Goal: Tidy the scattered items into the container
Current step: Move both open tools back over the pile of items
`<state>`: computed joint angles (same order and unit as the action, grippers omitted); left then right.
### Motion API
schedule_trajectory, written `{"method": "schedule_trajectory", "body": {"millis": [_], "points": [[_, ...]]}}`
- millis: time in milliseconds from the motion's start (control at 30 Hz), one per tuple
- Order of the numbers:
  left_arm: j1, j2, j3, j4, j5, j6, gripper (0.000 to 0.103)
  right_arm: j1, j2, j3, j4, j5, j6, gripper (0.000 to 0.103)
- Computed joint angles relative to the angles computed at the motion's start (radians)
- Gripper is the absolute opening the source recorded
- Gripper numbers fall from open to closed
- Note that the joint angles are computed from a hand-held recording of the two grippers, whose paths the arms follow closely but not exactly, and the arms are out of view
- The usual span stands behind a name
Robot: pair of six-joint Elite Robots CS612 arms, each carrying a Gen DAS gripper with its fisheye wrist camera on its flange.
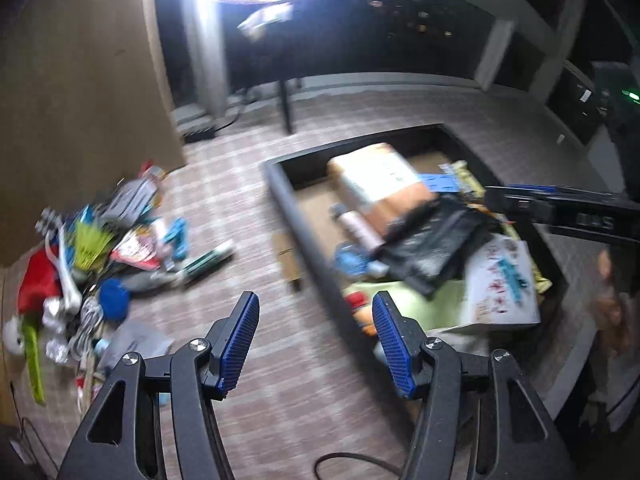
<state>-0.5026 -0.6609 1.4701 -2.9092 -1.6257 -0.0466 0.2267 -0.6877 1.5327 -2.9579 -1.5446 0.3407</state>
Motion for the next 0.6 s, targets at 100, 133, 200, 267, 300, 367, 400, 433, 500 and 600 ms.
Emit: {"method": "schedule_trajectory", "body": {"millis": [100, 133, 200, 267, 300, 367, 400, 433, 500, 600], "points": [[0.028, 0.005, 0.011, 0.007, 0.022, -0.033, 0.057, 0.010, 0.014, -0.028, 0.010, 0.043, -0.040, 0.054], [0.039, 0.006, 0.018, 0.011, 0.030, -0.049, 0.057, 0.015, 0.020, -0.039, 0.017, 0.060, -0.058, 0.054], [0.062, 0.004, 0.033, 0.018, 0.048, -0.083, 0.056, 0.026, 0.031, -0.061, 0.036, 0.079, -0.092, 0.054], [0.085, 0.000, 0.054, 0.019, 0.066, -0.117, 0.056, 0.040, 0.045, -0.088, 0.059, 0.100, -0.130, 0.054], [0.096, -0.003, 0.063, 0.020, 0.075, -0.132, 0.056, 0.046, 0.052, -0.100, 0.069, 0.112, -0.144, 0.054], [0.119, -0.010, 0.085, 0.017, 0.101, -0.154, 0.056, 0.060, 0.070, -0.135, 0.100, 0.146, -0.177, 0.054], [0.130, -0.013, 0.094, 0.015, 0.116, -0.161, 0.056, 0.065, 0.078, -0.150, 0.116, 0.162, -0.191, 0.054], [0.138, -0.015, 0.101, 0.014, 0.124, -0.164, 0.056, 0.072, 0.088, -0.171, 0.138, 0.178, -0.211, 0.054], [0.156, -0.016, 0.107, 0.027, 0.126, -0.156, 0.056, 0.090, 0.110, -0.220, 0.190, 0.210, -0.267, 0.054], [0.174, -0.017, 0.118, 0.024, 0.125, -0.135, 0.055, 0.116, 0.146, -0.295, 0.262, 0.242, -0.355, 0.058]]}}
